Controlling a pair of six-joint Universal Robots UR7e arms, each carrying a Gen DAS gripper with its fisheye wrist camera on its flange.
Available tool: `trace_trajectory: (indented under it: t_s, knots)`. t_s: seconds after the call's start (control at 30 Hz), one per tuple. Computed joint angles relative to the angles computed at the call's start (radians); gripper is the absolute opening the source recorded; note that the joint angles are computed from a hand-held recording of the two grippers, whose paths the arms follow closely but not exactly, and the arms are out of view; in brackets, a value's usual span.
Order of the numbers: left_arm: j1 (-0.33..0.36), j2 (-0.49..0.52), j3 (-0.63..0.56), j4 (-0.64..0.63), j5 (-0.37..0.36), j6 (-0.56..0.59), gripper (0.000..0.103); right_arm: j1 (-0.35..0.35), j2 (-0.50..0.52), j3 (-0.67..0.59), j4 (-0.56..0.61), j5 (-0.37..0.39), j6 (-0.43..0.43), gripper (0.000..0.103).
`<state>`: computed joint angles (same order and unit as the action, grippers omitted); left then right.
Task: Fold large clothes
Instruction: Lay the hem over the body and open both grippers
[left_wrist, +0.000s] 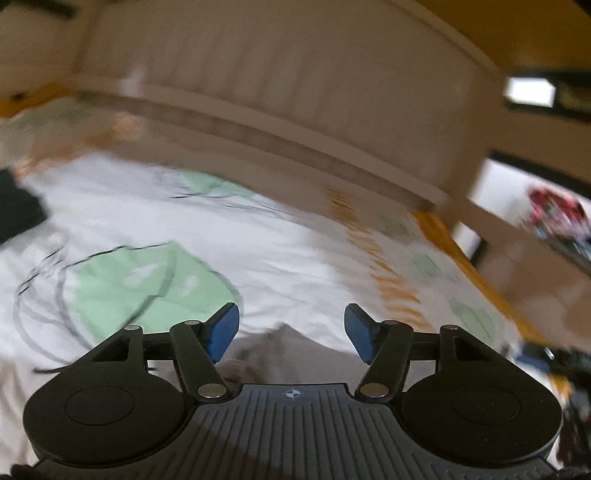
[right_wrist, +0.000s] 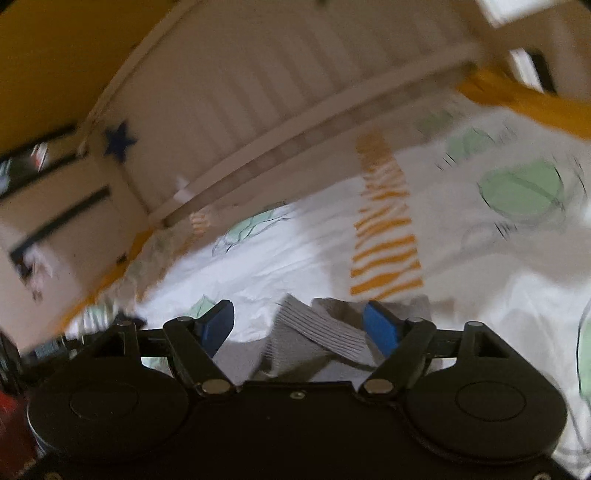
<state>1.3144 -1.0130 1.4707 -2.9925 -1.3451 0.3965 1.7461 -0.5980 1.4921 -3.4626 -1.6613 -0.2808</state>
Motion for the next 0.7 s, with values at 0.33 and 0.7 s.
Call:
trace_trajectory:
  t_s: [0.33, 0.7]
  knots:
    - [-0.024, -0.046, 0.000, 0.526, -0.091, 0.362, 0.061, 0.062, -0.007, 0.000, 0.325, 0.053, -0.399, 0.078]
    - [0.016, 0.057, -0.083, 0.364, 0.044, 0.162, 0.061, 0.061, 0.071, -0.092, 0.319, -0.201, -0.376, 0.078]
